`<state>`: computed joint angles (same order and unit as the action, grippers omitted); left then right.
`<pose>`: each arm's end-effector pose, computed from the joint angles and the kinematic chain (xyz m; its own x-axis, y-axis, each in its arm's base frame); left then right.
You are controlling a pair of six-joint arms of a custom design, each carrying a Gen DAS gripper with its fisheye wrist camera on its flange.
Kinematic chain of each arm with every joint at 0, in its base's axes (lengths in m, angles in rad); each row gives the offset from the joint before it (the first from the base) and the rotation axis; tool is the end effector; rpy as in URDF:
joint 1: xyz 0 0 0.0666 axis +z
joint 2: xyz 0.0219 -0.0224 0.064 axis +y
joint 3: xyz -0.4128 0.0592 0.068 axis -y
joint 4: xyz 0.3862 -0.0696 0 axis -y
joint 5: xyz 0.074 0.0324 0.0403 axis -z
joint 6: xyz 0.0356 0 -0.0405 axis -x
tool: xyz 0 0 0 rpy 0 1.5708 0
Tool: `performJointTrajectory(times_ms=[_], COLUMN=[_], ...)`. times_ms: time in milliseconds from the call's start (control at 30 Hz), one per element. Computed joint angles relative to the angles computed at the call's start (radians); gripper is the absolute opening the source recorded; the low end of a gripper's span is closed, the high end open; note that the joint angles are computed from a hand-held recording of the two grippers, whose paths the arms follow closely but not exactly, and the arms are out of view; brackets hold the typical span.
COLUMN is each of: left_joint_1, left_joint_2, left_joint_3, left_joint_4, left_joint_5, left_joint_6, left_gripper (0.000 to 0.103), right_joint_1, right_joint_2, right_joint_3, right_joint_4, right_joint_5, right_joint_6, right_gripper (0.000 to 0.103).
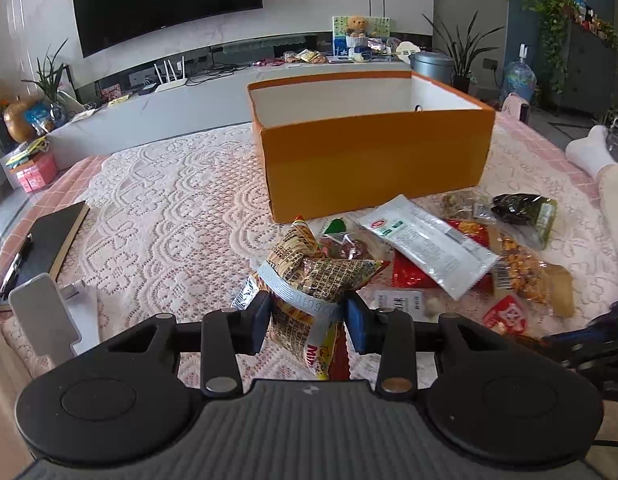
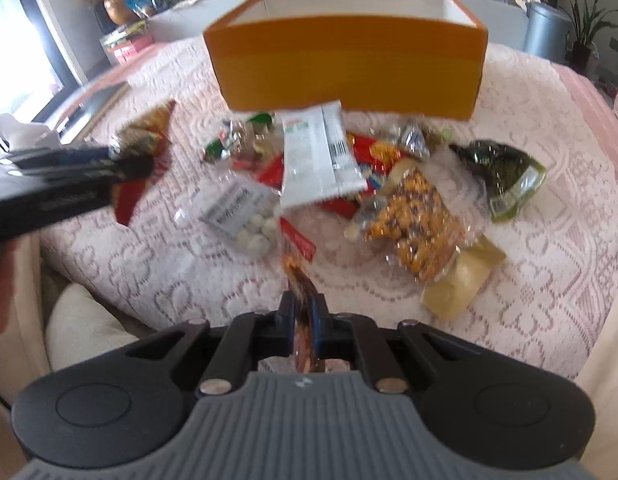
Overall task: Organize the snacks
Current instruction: 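Lift both held snacks and carry them over the orange box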
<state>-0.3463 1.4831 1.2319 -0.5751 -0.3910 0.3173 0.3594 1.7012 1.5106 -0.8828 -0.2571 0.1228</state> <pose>0.4747 -0.1573 0.3730 -0.6794 -0.0615 -0.7312 -0.1485 0.9874 0.0549 0.5341 0.2099 0.3625 -0.7609 -0.4124 -0.5009 -0.5511 0.8183 0.1633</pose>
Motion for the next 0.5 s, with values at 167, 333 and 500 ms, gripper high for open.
performJointTrajectory(times_ms=[167, 333, 500], left_joint_1=[0.003, 0.003, -0.001], left_joint_2=[-0.031, -0.034, -0.031], left_joint_3=[-0.013, -0.013, -0.007], left_joint_4=[0.004, 0.003, -0.008], left_joint_5=[0.053, 0.06, 0.064], left_joint_6=[0.026, 0.03, 0.037], left_gripper=[0.044, 0.044, 0.044], right_joint_1=[0.009, 0.015, 0.016], right_joint_2=[0.004, 0.016, 0.027], right_joint_3=[-0.003, -0.002, 0.003], right_joint_4=[-0.002, -0.003, -0.002], right_joint_5=[0.026, 0.05, 0.042], right_joint_6=[-0.001, -0.003, -0.004], right_gripper=[0.018, 0.019, 0.017])
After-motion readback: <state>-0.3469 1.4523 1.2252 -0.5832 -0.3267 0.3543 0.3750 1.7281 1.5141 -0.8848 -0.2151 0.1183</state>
